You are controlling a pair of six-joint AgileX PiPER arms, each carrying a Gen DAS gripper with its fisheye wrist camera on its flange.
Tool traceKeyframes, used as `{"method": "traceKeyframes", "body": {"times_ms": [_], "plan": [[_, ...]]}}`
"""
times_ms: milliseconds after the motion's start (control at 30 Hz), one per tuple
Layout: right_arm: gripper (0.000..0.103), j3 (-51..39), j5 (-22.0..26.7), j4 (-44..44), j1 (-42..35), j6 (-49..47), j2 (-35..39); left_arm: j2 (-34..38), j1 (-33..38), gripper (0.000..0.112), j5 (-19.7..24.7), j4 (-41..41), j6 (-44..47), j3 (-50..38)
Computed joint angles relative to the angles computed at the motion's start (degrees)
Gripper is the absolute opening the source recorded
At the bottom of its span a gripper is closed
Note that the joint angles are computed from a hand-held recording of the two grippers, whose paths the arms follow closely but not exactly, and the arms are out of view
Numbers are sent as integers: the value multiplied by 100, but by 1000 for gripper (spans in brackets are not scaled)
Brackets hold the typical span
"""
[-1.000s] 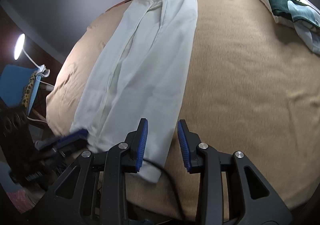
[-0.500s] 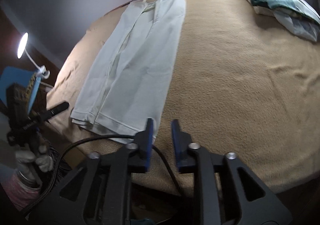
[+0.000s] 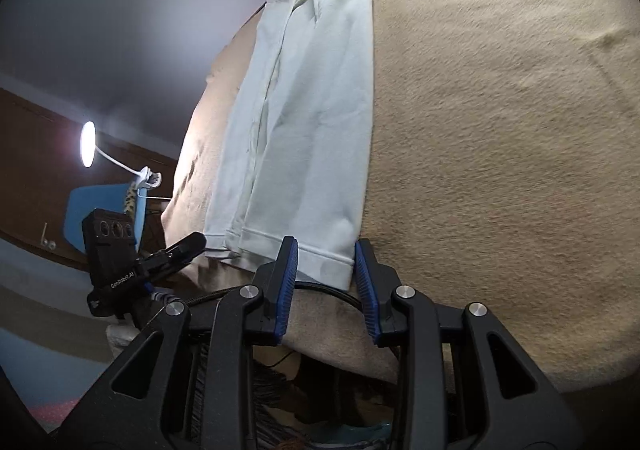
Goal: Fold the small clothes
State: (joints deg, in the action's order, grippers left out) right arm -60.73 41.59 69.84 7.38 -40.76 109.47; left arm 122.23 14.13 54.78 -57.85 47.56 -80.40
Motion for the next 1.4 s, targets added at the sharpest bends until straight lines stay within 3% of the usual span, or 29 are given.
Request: {"method": "traceKeyframes", "body": {"times_ms": [133,233,600,900,1267,1400], "plan": [[20,-78,-114,-153,107,223,-11,110,-57,4,219,50,-101,-124],[10,-43,-141,-149,146,188,-62,52,-88,3,165,-21,-36,-49],[7,-130,146,603,-205,-337,-145,69,-191,2,485,-100,-335,-920],[7,-1201,272,308,-446,167,416,854,-363,2,645,263,-1171,-2669],[7,-3199,359,-857,-375,1599,1663,2502,-521,2,1065,980,-2655,-5413],[7,-3704,435,-1234,-317,1989,1973,2816,-534,2,1152,1112,-2885,-5890]]}}
